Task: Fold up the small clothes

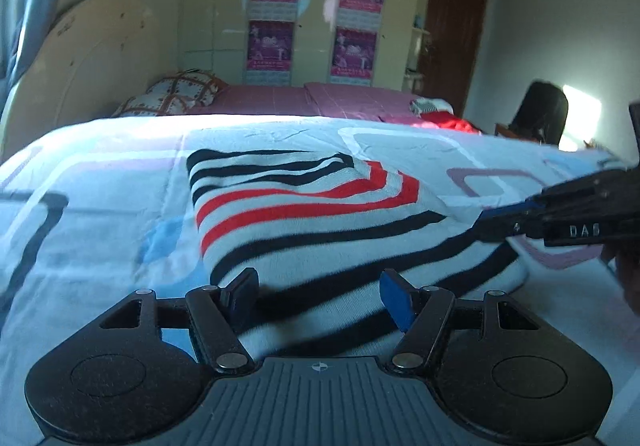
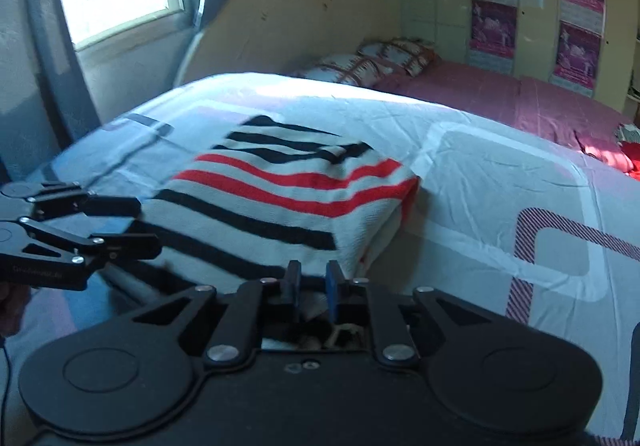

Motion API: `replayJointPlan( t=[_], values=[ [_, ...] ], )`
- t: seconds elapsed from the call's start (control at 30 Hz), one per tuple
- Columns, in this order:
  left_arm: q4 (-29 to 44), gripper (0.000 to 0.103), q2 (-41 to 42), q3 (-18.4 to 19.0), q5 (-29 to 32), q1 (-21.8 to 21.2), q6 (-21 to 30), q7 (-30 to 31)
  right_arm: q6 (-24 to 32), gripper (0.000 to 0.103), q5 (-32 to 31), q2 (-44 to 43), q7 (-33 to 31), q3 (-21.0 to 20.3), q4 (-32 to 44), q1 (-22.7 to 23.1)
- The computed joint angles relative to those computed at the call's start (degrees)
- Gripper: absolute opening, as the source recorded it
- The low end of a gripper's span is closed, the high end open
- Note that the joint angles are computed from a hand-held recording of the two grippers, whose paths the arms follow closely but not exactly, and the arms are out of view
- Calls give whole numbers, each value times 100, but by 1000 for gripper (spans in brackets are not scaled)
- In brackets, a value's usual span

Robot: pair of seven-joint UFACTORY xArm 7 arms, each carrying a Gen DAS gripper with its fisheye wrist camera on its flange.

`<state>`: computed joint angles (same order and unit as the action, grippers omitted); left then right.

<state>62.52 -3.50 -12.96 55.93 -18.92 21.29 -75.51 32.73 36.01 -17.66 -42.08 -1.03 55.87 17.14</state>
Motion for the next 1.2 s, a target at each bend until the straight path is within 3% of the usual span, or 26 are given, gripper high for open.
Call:
replayJointPlan(
  t=[0.03,0.1,0.17,0.33,0.37,0.43,0.47,0.5,0.63,0.7,0.83,0.97,1.2],
  values=[
    [-137,67,-132,-212,53,191,-21,-209,8,16,-67,-58,-61,22,-103,0],
    [-119,67,-11,-76,-373,-147,381,93,-97,20,-575,24,144,262,-325,-207],
    [44,67,166,-208,-215,-245,936,85,-294,26,-261,46,173,68,-512,-30],
    [53,67,-189,-256,198,-436,1366,-636,-340,31,71,-509,501,-65,-743,-30],
    [34,68,-300,-325,259,-459,1492,-747,-269,36,-16,-708,629,-82,-811,-76],
    [41,88,-497,-538,360,-522,1917,-933,-71,44,-104,-1182,845,-199,-981,-119],
    [41,100,-593,-652,423,-558,2101,-1036,51,66,-105,-1454,926,-293,-1083,-115],
    [22,101,-703,-764,456,-596,2269,-1150,155,85,-151,-1744,1057,-344,-1199,-153],
    [172,101,-967,-1221,131,-781,3004,-1335,535,90,-497,-2977,1285,-509,-1670,-248],
    [388,103,-997,-1514,46,-911,3563,-1396,797,102,-732,-3536,1466,-551,-1821,-331],
    [804,103,-946,-1971,34,-1241,4520,-1501,1318,102,-1116,-4412,1820,-562,-1951,-434],
    [1147,103,-880,-2307,29,-1635,5461,-1615,1542,102,-1649,-5110,2043,-270,-2152,-599],
    [1281,103,-973,-2649,32,-2070,6235,-1966,1949,102,-2002,-5861,2522,-128,-2128,-564]
  ],
)
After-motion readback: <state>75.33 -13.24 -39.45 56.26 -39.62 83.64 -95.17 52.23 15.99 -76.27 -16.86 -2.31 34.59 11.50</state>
